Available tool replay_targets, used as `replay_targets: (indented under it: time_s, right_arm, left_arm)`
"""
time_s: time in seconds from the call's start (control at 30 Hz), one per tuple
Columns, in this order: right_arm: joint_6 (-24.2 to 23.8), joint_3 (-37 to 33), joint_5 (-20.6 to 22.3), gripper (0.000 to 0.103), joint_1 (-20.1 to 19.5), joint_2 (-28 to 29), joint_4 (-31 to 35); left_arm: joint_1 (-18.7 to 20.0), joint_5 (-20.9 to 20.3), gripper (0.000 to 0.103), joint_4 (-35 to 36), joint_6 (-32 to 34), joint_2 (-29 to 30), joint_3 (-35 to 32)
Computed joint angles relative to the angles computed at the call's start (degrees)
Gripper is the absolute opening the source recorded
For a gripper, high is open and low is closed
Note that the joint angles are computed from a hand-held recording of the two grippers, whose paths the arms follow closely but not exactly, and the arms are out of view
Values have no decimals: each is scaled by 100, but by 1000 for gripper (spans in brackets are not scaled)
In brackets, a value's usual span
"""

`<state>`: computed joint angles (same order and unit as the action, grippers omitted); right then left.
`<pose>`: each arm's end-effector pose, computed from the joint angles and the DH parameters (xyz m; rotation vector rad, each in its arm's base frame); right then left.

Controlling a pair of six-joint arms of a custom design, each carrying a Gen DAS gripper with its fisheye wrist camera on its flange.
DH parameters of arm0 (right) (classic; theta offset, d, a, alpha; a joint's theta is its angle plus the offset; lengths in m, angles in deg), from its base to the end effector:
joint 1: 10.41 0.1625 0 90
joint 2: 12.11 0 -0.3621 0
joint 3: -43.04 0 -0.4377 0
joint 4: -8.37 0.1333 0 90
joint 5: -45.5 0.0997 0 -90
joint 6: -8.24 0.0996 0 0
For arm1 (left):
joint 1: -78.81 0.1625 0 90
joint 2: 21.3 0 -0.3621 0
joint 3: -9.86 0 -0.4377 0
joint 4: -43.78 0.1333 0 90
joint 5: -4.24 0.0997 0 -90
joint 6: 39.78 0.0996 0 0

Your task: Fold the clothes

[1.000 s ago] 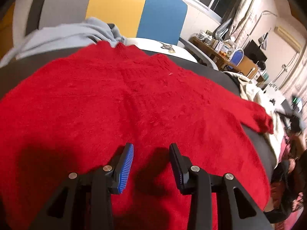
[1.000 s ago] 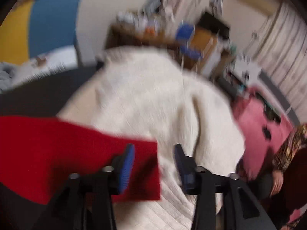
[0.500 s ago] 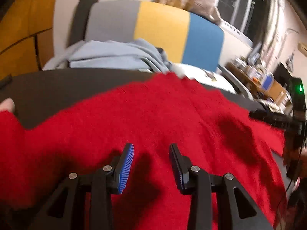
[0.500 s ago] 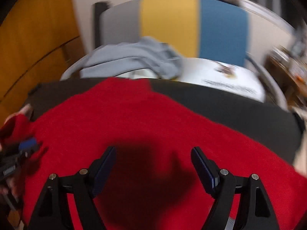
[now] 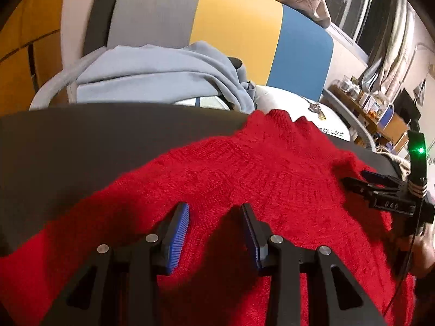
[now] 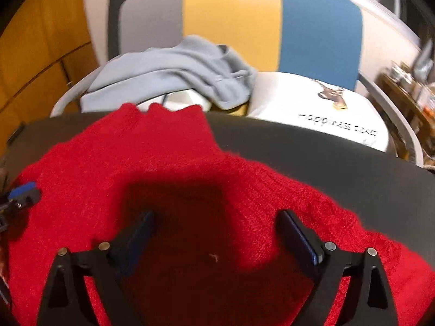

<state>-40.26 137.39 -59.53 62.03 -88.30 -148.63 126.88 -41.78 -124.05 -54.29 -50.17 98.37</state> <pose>-0.0907 -0.6430 0.3895 0.4951 -2.3209 0.7314 -0.2873 -0.6229 -0.0773 0.4328 2.4518 -0.8249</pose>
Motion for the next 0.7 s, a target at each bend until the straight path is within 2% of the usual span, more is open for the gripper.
replay_targets:
  time_s: [0.07, 0.17, 0.3, 0.37, 0.43, 0.5, 0.63, 0.7]
  right_arm:
    - [110, -269, -157, 103, 44, 219, -33]
    - [227, -573, -168, 103, 74, 452, 20]
    - [249, -652, -157, 103, 102, 499, 63]
    - [180, -563, -116, 101, 132, 359, 130]
    - [8, -106, 187, 101, 127, -105, -12]
    - [-39, 388, 567, 101, 42, -722, 258]
    - [-128, 1479, 1283, 101, -349, -2243, 1274]
    - [-279, 1974, 1382, 101, -607, -2884, 1633]
  left_arm:
    - [50, 64, 39, 172, 299, 174, -329]
    - [56, 65, 39, 226, 392, 245, -450]
    - [-65, 105, 38, 356, 26, 6, -205]
    - [-235, 91, 38, -1, 57, -219, 149]
    - [-464, 35, 38, -383, 83, -509, 621]
    - [-727, 13, 38, -609, -49, -838, 1182]
    - [-1227, -125, 39, -766, -849, -1502, 2383]
    - [-1501, -80, 39, -567, -1357, -1807, 2928]
